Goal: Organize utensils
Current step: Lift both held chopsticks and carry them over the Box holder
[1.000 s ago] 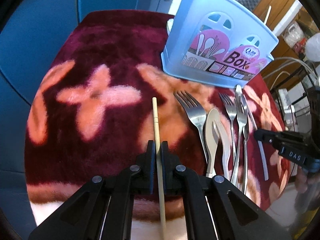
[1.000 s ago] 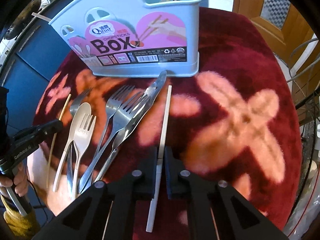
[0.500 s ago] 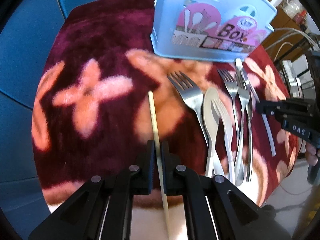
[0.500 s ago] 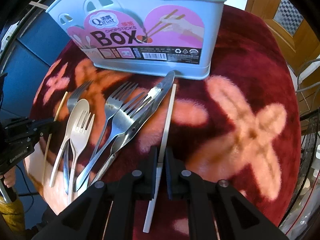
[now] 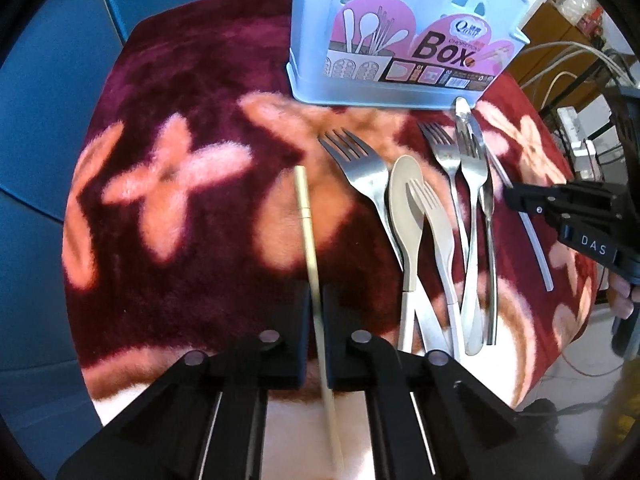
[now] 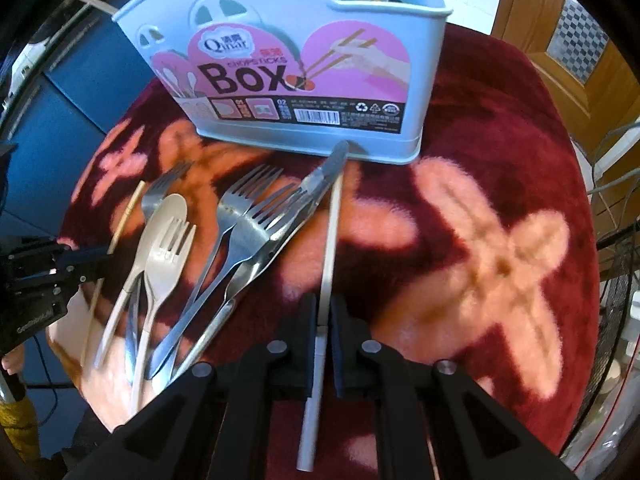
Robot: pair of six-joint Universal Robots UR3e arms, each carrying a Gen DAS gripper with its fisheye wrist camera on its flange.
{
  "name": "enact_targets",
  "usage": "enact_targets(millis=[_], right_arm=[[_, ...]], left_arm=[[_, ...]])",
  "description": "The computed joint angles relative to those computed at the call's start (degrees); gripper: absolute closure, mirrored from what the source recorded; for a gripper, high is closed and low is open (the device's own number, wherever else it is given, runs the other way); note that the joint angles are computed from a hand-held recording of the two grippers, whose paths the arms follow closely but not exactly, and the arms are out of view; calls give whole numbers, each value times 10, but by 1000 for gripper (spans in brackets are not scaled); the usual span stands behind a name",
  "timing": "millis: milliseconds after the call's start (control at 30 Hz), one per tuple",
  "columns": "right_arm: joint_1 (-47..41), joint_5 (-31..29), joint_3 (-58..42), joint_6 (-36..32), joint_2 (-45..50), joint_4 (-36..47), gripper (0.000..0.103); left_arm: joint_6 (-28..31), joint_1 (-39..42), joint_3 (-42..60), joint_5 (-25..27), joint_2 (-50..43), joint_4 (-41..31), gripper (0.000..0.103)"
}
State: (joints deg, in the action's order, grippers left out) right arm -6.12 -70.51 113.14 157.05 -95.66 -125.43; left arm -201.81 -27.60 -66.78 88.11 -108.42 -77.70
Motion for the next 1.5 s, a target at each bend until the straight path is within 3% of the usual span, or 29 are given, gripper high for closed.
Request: enact_targets(millis=[267,500,633,867,1100,1367,1500], right_arm=[[-126,129,109,-60,-155,38,96],[-227,240,143,-114,-273,98,96],[-257,295,164,-100,-297,56,96],[-259,363,191,7,-276,-142,96],[-182,315,151,141,-150,-395,96],[-142,278,77,231,-25,-554,96],[-127,257,44,262,30,-622,96]], left_arm=[[-26,-12,-110,2,91,158,101],[-46,-35,-79,42,72,247,101],[-49,-34,-52,45,56,284,101],[-50,-29,17,75,10,337,101],[-47,-14,145,80,-66,349,101],[-5,-18,405,154,-225,328,101],[-3,-13,483,188,-280,340,101]])
